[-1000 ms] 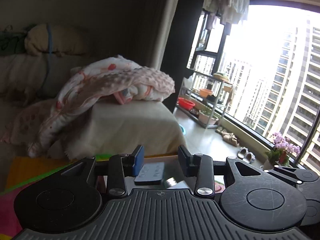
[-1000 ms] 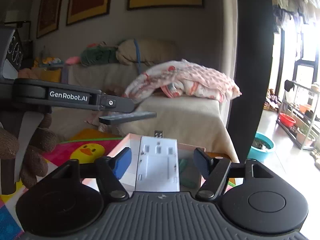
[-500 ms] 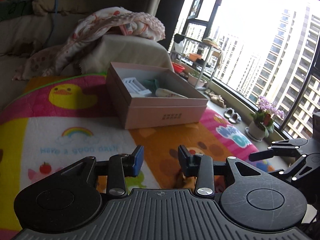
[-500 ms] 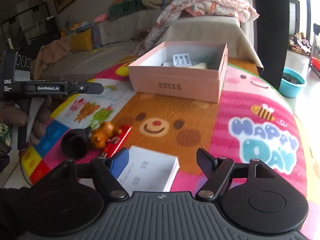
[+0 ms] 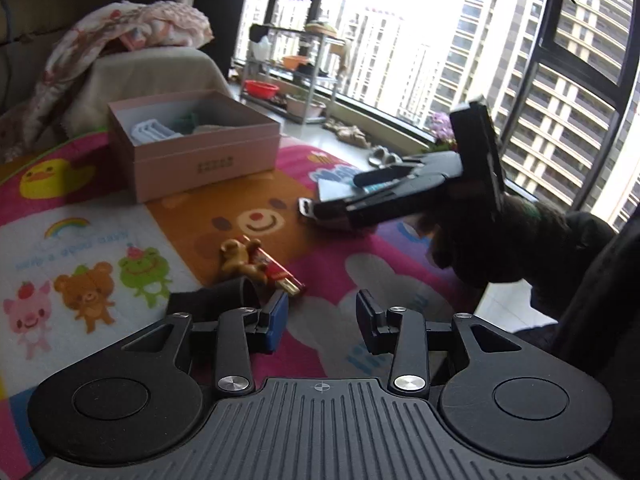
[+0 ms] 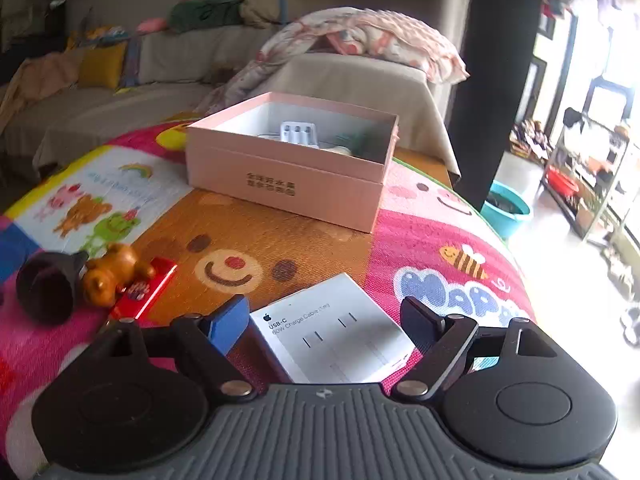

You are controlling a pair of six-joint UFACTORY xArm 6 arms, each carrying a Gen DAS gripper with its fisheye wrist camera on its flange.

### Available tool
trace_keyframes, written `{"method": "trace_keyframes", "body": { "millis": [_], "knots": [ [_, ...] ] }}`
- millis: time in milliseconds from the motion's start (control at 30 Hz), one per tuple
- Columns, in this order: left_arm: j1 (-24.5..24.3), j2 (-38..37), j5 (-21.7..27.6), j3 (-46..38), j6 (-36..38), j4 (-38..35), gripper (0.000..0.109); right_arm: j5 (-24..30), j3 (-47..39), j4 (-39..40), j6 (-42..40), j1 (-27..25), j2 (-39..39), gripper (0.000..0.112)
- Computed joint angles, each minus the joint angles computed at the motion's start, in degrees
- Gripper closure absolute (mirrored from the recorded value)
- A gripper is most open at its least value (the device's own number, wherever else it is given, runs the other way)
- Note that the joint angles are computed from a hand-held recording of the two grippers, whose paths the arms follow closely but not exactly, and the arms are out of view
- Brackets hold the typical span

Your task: Organize rigid objects

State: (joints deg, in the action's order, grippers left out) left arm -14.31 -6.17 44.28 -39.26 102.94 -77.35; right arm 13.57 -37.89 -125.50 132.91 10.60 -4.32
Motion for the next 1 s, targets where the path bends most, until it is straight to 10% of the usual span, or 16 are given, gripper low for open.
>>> {"method": "trace_keyframes", "body": {
  "millis": [233,567,867,1000],
  "knots": [
    [-5.45,7.62,-11.89,-4.01,-2.69,-3.24,0.073,-3.03,-1.96,-3.65,7.03,-2.22,3.77,0.018],
    [-9.46,19.14,-23.74,-18.49,10.37,-29.44,0.072,-2.35,-1.33,-1.70,4.78,-1.83,3.40,0.018],
    [-7.50,16.12,-14.14,-13.68,6.59,-24.66,0.072,0.91,0.10,-14.22,18.21,0.12,-0.87,0.019],
    [-7.81,15.03,-10.60,-11.40,3.11,-19.39,0.072,-3.58,-4.79,-15.08,17.15,-0.67,0.46,0.036]
  ]
}}
